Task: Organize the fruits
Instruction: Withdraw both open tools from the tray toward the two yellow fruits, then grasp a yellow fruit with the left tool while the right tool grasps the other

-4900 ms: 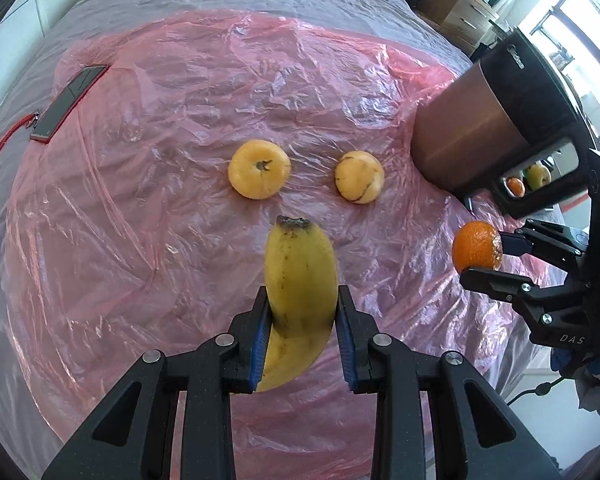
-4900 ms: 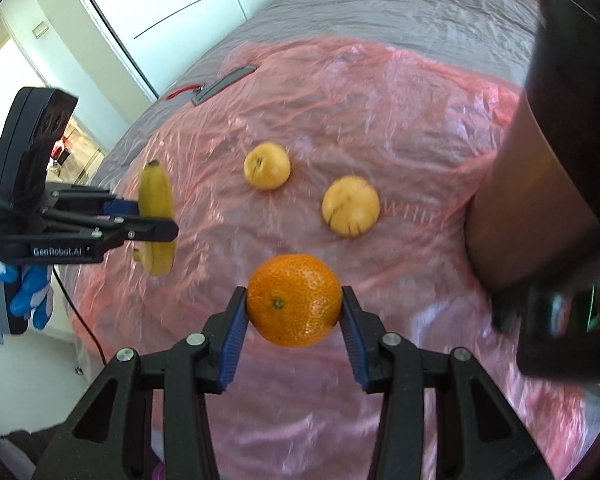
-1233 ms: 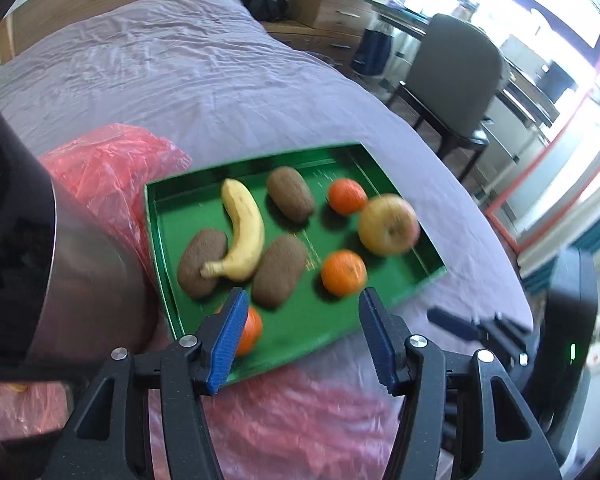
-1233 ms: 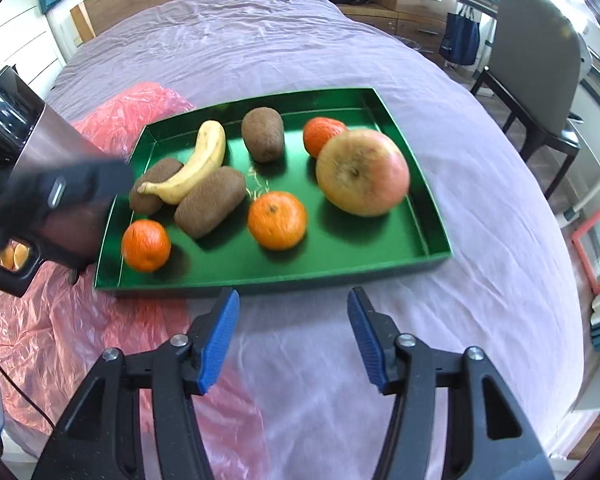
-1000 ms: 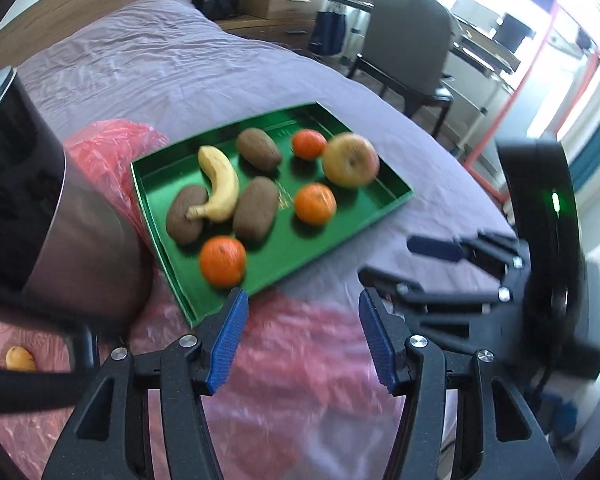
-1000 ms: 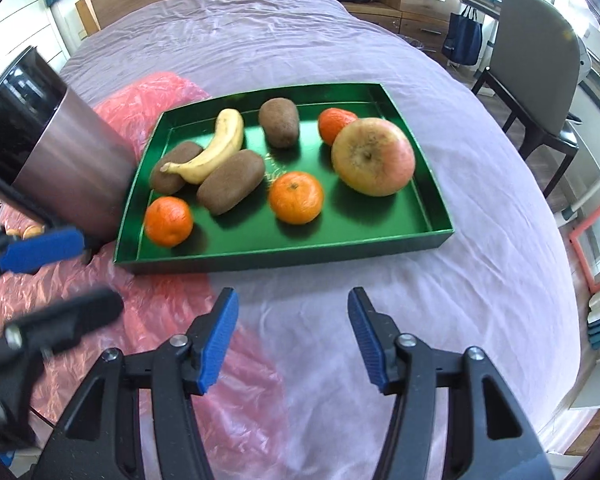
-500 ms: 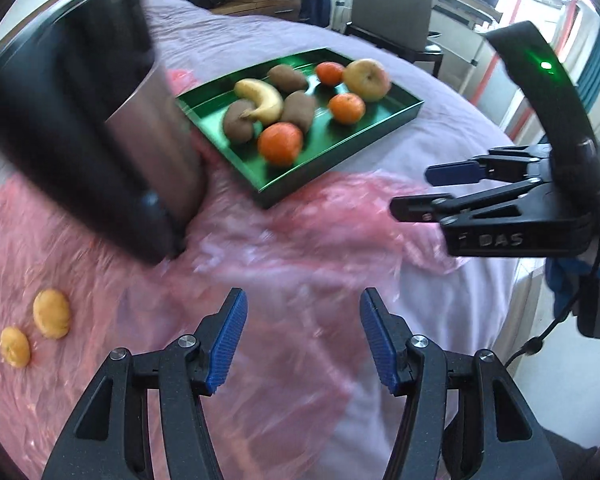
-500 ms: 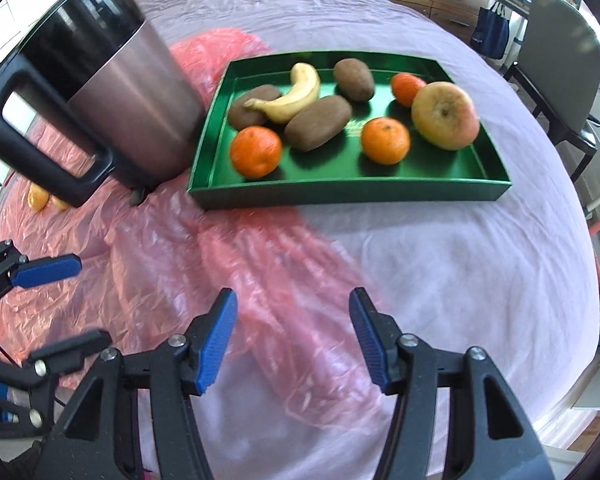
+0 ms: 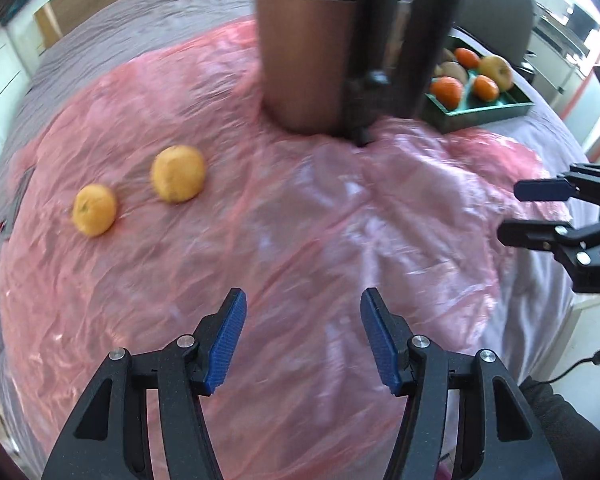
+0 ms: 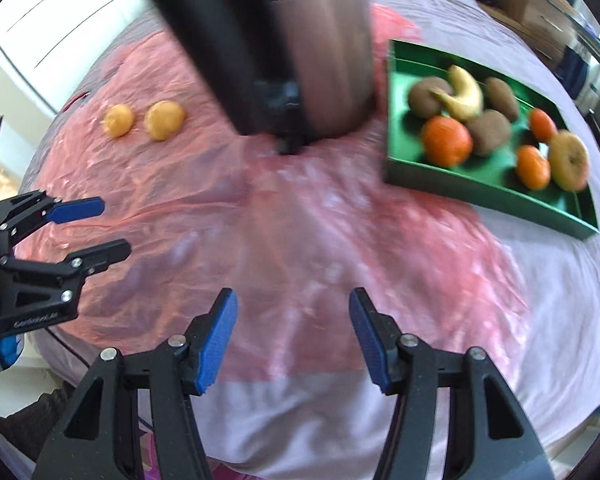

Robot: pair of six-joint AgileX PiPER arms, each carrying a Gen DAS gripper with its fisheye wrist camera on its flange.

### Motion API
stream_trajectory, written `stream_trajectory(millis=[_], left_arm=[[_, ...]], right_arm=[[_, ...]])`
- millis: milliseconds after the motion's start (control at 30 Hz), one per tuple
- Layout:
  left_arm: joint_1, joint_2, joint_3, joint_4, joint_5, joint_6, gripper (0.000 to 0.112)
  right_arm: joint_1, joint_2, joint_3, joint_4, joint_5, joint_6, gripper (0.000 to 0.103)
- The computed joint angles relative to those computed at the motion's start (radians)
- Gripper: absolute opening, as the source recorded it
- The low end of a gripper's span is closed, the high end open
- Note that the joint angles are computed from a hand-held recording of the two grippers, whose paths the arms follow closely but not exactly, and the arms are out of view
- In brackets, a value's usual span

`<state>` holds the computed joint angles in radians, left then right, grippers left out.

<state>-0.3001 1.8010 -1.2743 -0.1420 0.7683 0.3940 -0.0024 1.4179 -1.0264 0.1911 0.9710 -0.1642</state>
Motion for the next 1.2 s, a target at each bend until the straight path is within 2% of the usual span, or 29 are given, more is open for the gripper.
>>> stream_trajectory(millis=[267,433,633,867,1033,1200], left_arm=[[0.144,0.036,-0.017,0.045,-0.05,-0.042,0.057],[0.205,0.067,-0.05,0.036,-0.077,-0.046,0.061],[0.269,0.164,-0.166,0.024,-0.082,-0.097,0.062],[0.314,0.345,-0.401,0.063,-0.097,-0.185,0.063],[0.336,0.428,-0.531,0.014,-0.065,-0.097,0.064],[0.337,0.463,-0.596,-0.047,-0.021,0.008,0.066]], right_arm=[[0.199,0.085,-0.097,0.054,-0.023,0.041,0.029],[0.255,0.151,-0.154,0.078,-0.05,0.05,0.029],[0.302,0.25,-0.241,0.082,-0.08,0.083,0.029],[0.336,0.414,-0.401,0.053,-0.129,0.156,0.029],[0.345,0.573,-0.572,0.057,-0.156,0.201,0.029],[0.356,0.69,-0.703,0.021,-0.126,0.271,0.03]])
